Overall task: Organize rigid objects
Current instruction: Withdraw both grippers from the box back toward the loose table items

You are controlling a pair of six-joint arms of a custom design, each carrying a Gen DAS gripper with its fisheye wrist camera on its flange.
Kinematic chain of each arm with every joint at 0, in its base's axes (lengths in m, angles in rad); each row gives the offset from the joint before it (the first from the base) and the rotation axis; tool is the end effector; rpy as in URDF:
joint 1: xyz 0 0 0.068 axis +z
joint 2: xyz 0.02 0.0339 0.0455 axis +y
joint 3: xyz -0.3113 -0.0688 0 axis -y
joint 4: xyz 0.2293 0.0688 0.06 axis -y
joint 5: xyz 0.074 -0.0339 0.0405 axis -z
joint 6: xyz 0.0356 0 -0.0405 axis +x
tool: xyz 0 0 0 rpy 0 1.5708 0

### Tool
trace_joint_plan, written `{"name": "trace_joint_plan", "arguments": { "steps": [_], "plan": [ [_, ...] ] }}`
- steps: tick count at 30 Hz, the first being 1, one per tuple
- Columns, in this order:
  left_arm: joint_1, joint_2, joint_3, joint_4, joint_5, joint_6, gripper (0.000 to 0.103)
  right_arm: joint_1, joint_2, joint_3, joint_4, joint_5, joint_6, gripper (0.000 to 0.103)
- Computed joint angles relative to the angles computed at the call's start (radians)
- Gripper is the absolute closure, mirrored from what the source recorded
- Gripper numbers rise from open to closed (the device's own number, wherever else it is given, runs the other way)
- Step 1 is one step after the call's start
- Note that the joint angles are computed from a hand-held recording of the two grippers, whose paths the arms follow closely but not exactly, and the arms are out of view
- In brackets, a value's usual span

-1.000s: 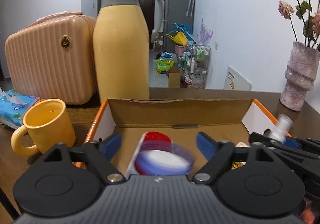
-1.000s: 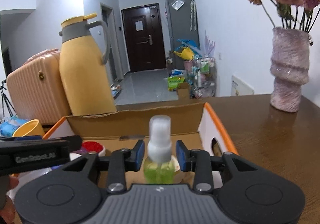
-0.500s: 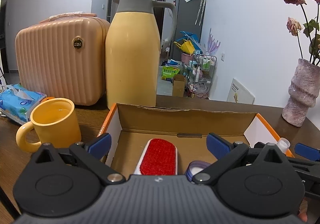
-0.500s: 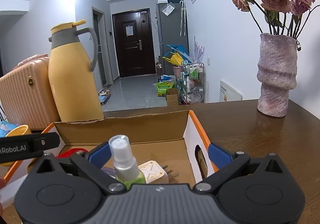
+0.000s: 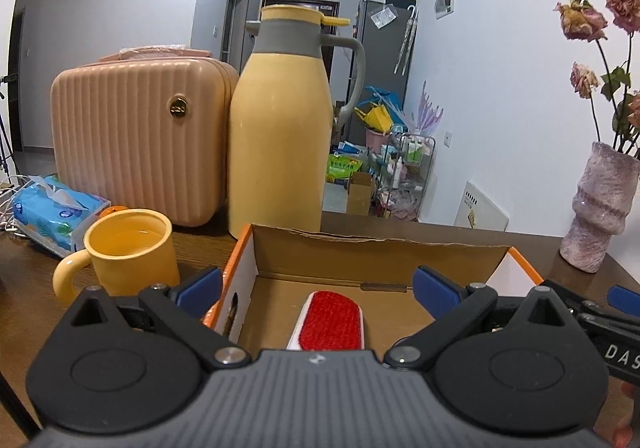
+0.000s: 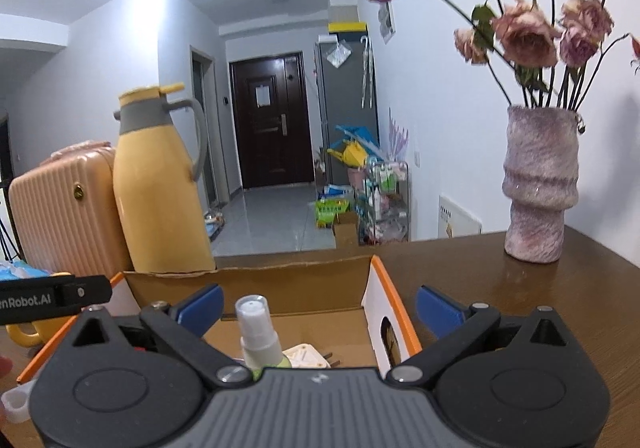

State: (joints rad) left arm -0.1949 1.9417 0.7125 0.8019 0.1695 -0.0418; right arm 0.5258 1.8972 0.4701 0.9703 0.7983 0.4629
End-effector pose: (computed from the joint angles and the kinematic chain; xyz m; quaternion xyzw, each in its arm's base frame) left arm 0.3574 -0.0767 0.1625 0.1098 0.8320 -0.1343 0.5270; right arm 0.2729 0.1289 0.1464 0.1808 0.7882 -0.0593 0.5853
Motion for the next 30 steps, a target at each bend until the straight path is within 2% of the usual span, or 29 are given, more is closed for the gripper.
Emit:
{"name": "trace_joint_plan", "arguments": {
  "steps": [9,15,24,30],
  "plan": [
    [0.081,-0.043,-0.117,0.107,0.076,-0.001,0.0,0.116,-0.013,-0.081,0.081,0.121,-0.005,0.0],
    [0.142,-0.08,-0.189,0.134,0.119,0.02,0.0,0.23,-0.01,-0.113,0.064,0.214,0.022,0.0],
    [0.241,-0.128,-0.336,0.22,0.205,0.107,0.0,0.405,-0.015,-0.145,-0.023,0.344,0.147,0.0],
    [0.312,-0.152,-0.417,0.261,0.275,0.158,0.0,0.503,-0.017,-0.132,-0.205,0.408,0.328,0.0]
  ]
}}
